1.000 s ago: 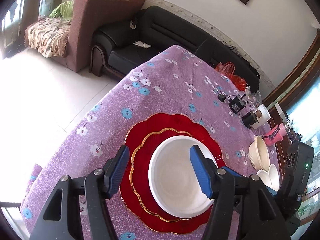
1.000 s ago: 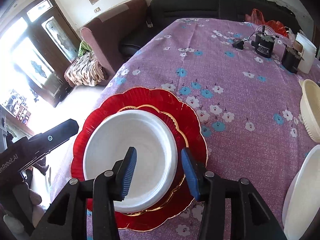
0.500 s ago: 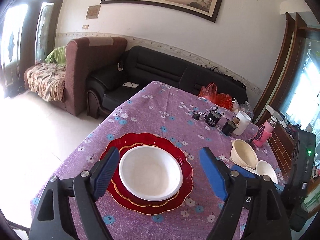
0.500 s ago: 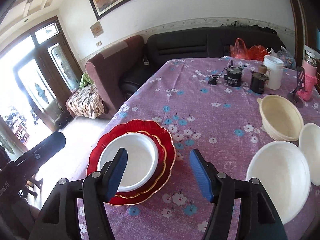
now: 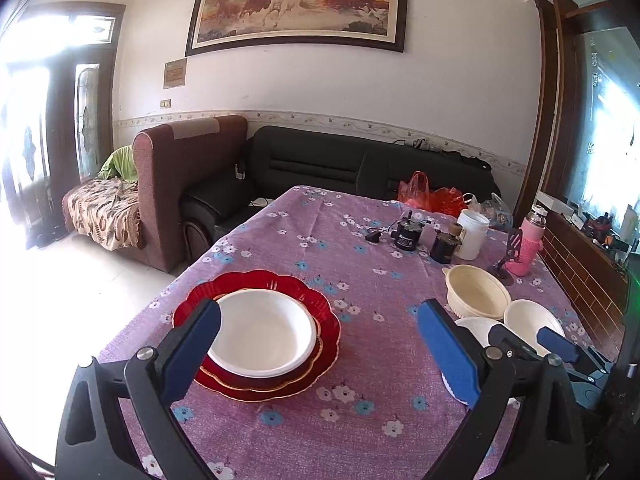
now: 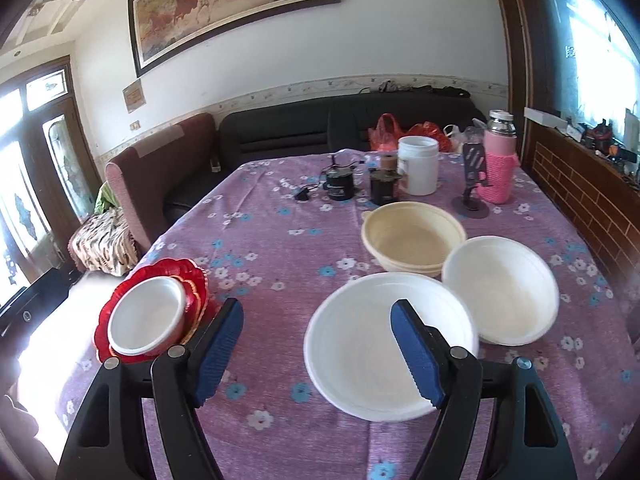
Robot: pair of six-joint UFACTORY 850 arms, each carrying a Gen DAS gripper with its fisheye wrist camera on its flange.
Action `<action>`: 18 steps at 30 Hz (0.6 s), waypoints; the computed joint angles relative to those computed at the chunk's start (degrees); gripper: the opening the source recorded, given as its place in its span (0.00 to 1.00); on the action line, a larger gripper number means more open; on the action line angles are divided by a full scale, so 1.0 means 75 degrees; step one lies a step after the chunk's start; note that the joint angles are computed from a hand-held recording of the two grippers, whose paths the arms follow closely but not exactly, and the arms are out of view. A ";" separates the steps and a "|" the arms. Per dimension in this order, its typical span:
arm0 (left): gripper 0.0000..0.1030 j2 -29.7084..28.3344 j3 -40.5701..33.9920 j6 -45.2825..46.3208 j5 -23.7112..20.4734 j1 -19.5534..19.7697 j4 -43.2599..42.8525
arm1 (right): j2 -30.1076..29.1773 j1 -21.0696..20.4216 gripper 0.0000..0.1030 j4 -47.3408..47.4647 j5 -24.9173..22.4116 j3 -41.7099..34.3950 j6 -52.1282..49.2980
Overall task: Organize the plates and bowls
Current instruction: 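Open both grippers and withdraw them from the stacked white bowl, then move both tools to the next white bowl and close on its rim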
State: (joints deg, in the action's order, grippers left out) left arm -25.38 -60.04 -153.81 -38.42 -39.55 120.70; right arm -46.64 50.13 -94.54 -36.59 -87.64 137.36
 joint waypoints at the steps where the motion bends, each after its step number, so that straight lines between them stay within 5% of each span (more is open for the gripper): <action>1: 0.96 -0.0026 -0.0031 0.0024 -0.0040 -0.0046 -0.0051 | 0.0091 0.0014 0.81 0.0003 -0.0184 0.0172 0.0046; 8: 0.96 -0.0243 -0.0409 0.0189 0.0244 -0.0104 -0.0129 | 0.1065 -0.0128 0.91 -0.0597 -0.1176 0.1978 0.1826; 18: 0.96 -0.1336 -0.1686 0.1420 0.1478 -0.0057 -0.0815 | 0.1726 -0.1261 0.91 -0.1631 0.0141 0.3570 0.4277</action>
